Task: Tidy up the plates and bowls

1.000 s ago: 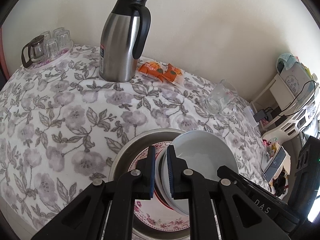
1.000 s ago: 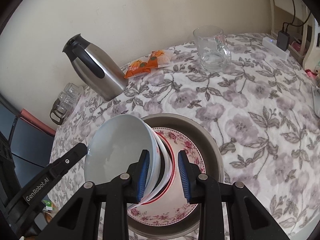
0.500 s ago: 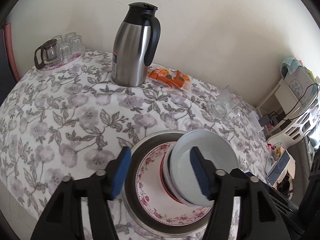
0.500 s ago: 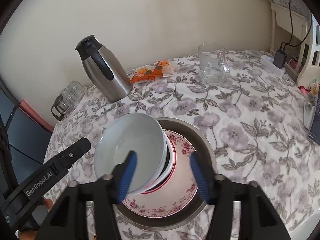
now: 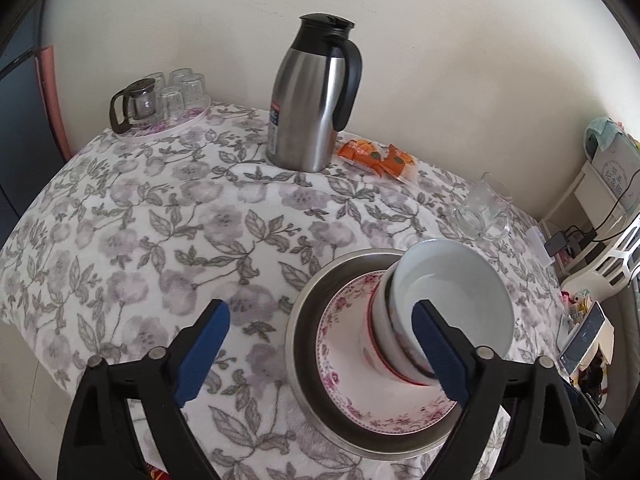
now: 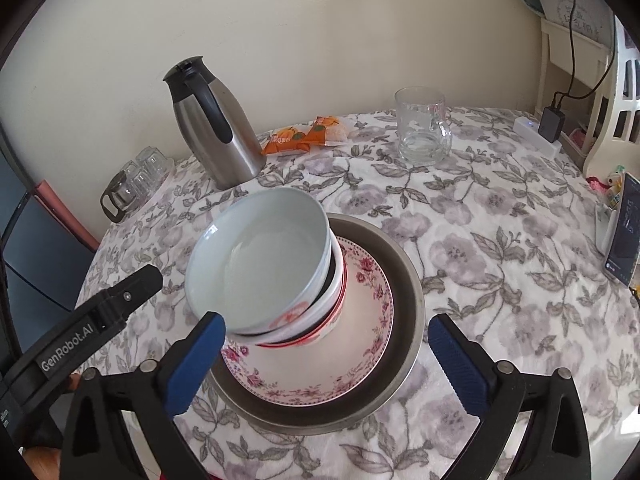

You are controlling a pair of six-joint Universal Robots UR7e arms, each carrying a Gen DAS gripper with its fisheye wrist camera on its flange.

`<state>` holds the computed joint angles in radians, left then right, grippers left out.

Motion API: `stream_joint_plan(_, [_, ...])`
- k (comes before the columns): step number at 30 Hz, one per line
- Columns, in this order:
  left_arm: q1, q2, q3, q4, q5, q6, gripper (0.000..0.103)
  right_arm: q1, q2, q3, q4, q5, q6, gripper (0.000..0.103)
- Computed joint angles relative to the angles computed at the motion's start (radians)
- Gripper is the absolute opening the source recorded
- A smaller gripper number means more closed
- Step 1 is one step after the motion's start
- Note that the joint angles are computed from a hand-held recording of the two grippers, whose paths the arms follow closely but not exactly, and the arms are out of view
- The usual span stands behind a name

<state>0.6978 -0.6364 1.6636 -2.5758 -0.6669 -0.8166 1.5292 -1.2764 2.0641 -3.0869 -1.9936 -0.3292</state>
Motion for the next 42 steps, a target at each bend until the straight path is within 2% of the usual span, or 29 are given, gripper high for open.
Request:
stream_joint_plan(10, [-0.015, -0.021, 0.052, 0.091, 0.021, -0.086, 0.094, -0.028, 0.001, 0.067, -0.045, -0.027, -0.018, 0.103])
stream_joint_plan(17, [-0.011, -0.017, 0.07, 0.155, -0.013, -0.12, 0.094, -0.053, 0.015, 0.087, -0.066, -0.048, -0.026, 0.103])
stream_joint_plan(22, [-0.016, -0.008, 0.077, 0.181, -0.01, -0.139, 0.094, -0.067, 0.029, 0.096, -0.092, -0.06, -0.042, 0.103])
stream_joint_plan(32, [0.015, 0.02, 0.071, 0.187, -0.104, -0.142, 0.094, -0.091, 0.056, 0.109, -0.132, -0.081, -0.082, 0.103])
stream_joint_plan(42, [0.027, 0.028, 0.077, 0.195, -0.129, -0.169, 0.094, -0.111, 0.077, 0.108, -0.147, -0.114, -0.081, 0.103])
